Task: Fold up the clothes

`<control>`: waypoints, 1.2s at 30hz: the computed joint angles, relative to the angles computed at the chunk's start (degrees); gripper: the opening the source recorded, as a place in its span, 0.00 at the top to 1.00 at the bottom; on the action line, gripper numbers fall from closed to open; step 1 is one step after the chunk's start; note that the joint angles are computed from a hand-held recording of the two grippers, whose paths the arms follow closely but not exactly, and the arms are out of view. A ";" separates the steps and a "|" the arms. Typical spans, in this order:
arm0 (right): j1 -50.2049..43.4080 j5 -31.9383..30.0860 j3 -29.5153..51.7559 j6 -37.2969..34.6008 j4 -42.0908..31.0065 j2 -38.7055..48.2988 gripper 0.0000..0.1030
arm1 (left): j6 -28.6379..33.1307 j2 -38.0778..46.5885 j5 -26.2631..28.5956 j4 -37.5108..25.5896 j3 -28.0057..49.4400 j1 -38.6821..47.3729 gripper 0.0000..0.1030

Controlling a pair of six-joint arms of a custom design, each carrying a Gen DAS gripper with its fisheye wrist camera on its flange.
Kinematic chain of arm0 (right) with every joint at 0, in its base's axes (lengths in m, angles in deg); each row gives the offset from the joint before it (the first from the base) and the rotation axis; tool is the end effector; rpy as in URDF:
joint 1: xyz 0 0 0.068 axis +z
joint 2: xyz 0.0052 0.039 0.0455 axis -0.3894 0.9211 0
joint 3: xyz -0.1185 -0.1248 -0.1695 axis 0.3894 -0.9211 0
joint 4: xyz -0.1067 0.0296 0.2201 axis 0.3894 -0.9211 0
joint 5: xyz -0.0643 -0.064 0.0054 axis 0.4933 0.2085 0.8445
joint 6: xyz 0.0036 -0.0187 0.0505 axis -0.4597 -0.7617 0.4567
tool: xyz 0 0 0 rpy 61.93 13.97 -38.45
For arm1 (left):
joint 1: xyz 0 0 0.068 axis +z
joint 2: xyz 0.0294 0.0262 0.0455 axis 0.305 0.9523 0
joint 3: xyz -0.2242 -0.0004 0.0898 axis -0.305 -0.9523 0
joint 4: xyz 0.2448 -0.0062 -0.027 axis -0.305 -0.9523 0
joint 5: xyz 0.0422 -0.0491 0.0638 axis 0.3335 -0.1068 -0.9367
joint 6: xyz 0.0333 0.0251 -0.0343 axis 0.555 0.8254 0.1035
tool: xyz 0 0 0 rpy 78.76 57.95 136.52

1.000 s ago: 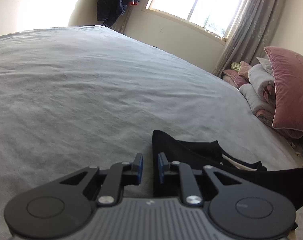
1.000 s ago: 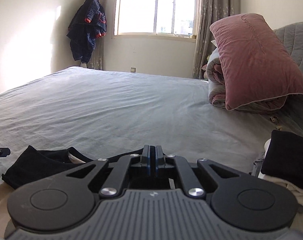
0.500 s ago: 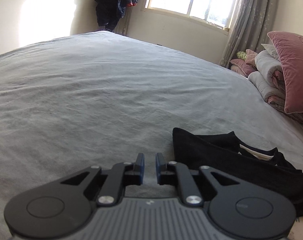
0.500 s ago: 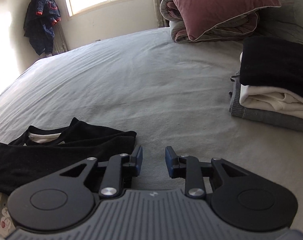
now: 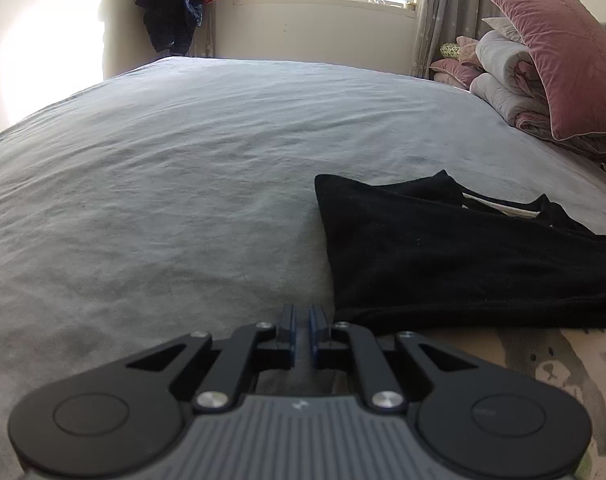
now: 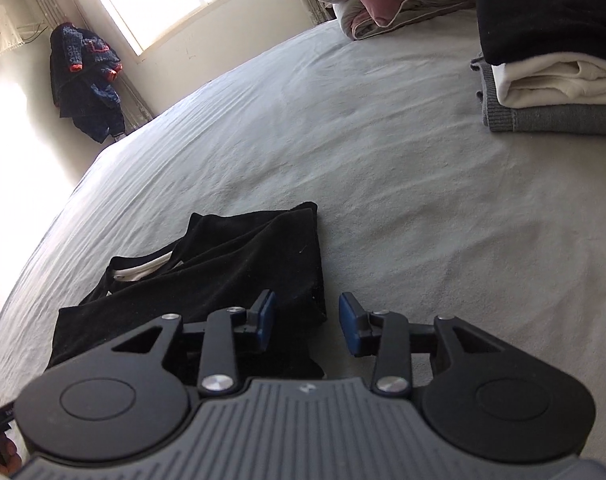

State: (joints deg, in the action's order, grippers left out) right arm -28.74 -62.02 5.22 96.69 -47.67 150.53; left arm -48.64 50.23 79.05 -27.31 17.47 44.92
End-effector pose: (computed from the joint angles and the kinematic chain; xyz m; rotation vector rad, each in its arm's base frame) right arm 0.3441 -0.0169 0.1326 0.0470 2.3160 0.6561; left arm 0.1974 0.0970 0.1153 -0.4247 2.2209 0.1539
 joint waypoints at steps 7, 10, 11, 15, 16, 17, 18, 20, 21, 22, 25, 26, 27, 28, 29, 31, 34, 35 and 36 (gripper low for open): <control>0.37 0.79 -5.90 0.25 2.46 -8.49 0.87 | -6.80 -4.45 11.23 -5.23 1.42 7.88 0.81; -0.23 -0.42 -5.46 0.01 0.68 -8.54 0.87 | -9.90 -2.90 16.11 -8.45 3.90 9.55 0.60; -0.07 0.26 -5.56 -0.50 0.57 -8.22 0.87 | -11.30 -1.69 17.52 -9.47 5.06 9.73 0.60; 0.26 2.98 -7.10 -1.14 2.84 -6.12 0.82 | -13.34 0.35 16.61 -11.40 6.88 7.23 0.62; 0.00 2.82 -7.88 -0.58 4.38 -5.54 0.81 | -12.99 0.38 15.75 -11.09 6.60 6.21 0.71; -0.44 2.08 -8.59 0.17 5.84 -5.20 0.81 | -12.42 0.20 15.28 -10.14 5.87 5.30 0.78; -0.91 1.22 -9.27 0.98 7.28 -4.88 0.81 | -12.17 -0.33 14.27 -8.98 4.96 4.35 0.83; -1.26 0.33 -8.95 1.41 7.16 -4.55 0.81 | -12.45 -2.33 10.73 -6.21 2.69 2.31 0.91; -1.20 0.30 -9.04 1.07 7.18 -5.08 0.81 | -12.89 -3.09 9.85 -5.37 2.08 2.02 0.92; -1.08 0.34 -9.19 0.62 7.24 -5.76 0.84 | -13.79 -3.55 10.22 -5.21 2.13 2.78 0.92; -0.93 0.65 -9.46 -0.42 7.39 -7.22 0.85 | -14.80 -3.78 11.43 -5.98 3.13 4.81 0.92; -0.73 1.27 -9.01 -1.18 6.54 -7.05 0.85 | -14.04 -3.17 11.05 -6.79 3.70 4.97 0.92; -0.37 2.41 -8.29 -2.42 4.96 -6.52 0.85 | -13.05 -2.28 9.84 -7.23 4.00 4.56 0.92; 0.07 3.47 -7.34 -3.95 3.13 -5.39 0.83 | -11.66 -1.14 8.54 -7.40 4.19 3.97 0.91; 0.20 3.86 -7.49 -4.45 3.35 -4.70 0.80 | -10.58 -0.87 7.41 -7.27 4.06 3.30 0.91; 0.24 4.45 -8.95 -3.69 5.42 -5.54 0.58 | -9.21 -2.27 5.30 -7.73 3.79 2.05 0.87; 0.95 6.90 -10.53 -2.51 7.10 -8.30 0.52 | -9.62 -7.03 2.27 -6.50 1.76 0.69 0.81; 1.56 8.23 -11.43 -3.12 8.42 -9.43 0.52 | -9.52 -8.35 2.61 -5.04 0.76 0.55 0.79; 2.49 9.83 -12.54 -4.03 10.07 -10.66 0.52 | -9.42 -9.62 2.96 -3.57 -0.20 0.42 0.75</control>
